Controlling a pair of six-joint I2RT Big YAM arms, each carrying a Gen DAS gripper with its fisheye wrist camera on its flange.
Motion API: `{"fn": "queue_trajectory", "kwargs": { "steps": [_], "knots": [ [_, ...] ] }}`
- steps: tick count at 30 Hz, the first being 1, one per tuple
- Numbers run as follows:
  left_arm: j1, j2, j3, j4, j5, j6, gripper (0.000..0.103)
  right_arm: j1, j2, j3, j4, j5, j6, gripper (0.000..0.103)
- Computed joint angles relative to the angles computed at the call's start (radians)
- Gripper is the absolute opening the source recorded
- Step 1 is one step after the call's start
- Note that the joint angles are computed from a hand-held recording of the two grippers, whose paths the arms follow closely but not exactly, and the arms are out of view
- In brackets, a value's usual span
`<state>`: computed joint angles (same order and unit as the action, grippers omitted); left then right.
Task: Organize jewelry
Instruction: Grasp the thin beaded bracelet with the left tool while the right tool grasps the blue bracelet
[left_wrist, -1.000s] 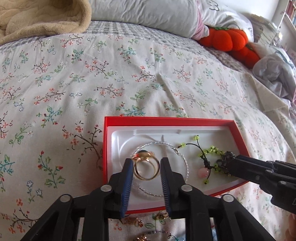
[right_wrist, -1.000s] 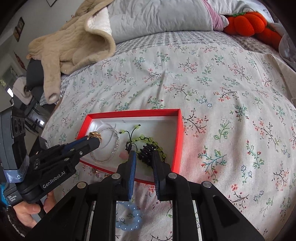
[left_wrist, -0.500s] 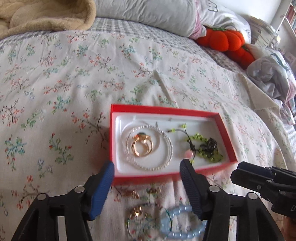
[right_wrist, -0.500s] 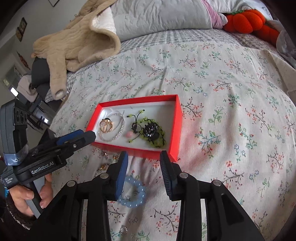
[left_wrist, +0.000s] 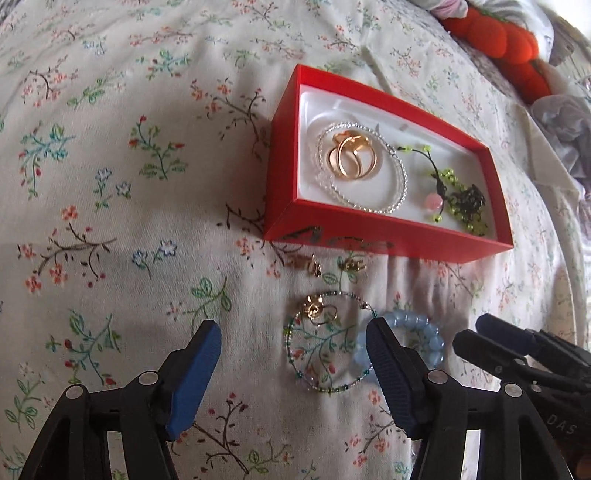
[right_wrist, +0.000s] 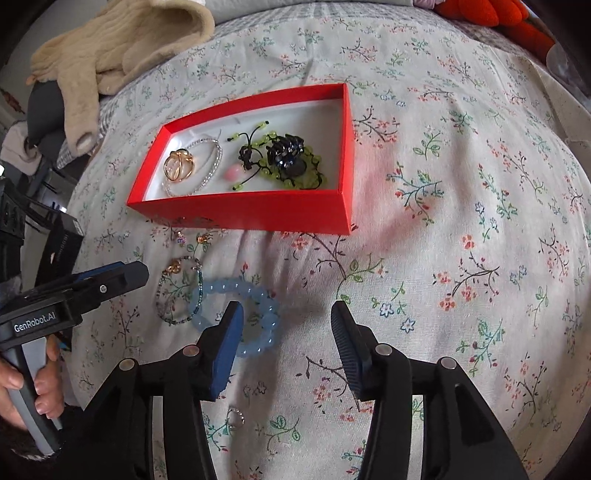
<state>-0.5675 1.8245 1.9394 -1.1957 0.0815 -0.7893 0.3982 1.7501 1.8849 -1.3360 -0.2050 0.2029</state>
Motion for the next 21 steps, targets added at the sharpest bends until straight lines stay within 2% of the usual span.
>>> {"fn": "queue_trajectory", "kwargs": {
  "steps": [3,5,12,17,21],
  "knots": [
    [0.006,0.002,-0.015,0.011,0.049,-0.021,0.048,-0.001,0.001,-0.004,0.001,-0.017,0.028,0.052],
    [0.007,0.013,-0.01,0.008,0.08,-0.016,0.045,0.0,0.003,-0.004,-0.007,-0.036,0.038,0.052],
    [-0.009,0.042,0.017,-0.042,0.033,-0.005,0.025,0.007,0.018,-0.012,-0.01,-0.045,0.068,0.052],
    [-0.025,0.066,0.046,-0.062,-0.014,0.001,0.008,0.002,0.025,-0.02,0.026,-0.056,0.103,0.051],
    [-0.022,0.07,0.048,-0.052,-0.011,-0.008,0.002,0.026,0.026,-0.019,0.028,0.016,0.067,0.045]
  ]
}}
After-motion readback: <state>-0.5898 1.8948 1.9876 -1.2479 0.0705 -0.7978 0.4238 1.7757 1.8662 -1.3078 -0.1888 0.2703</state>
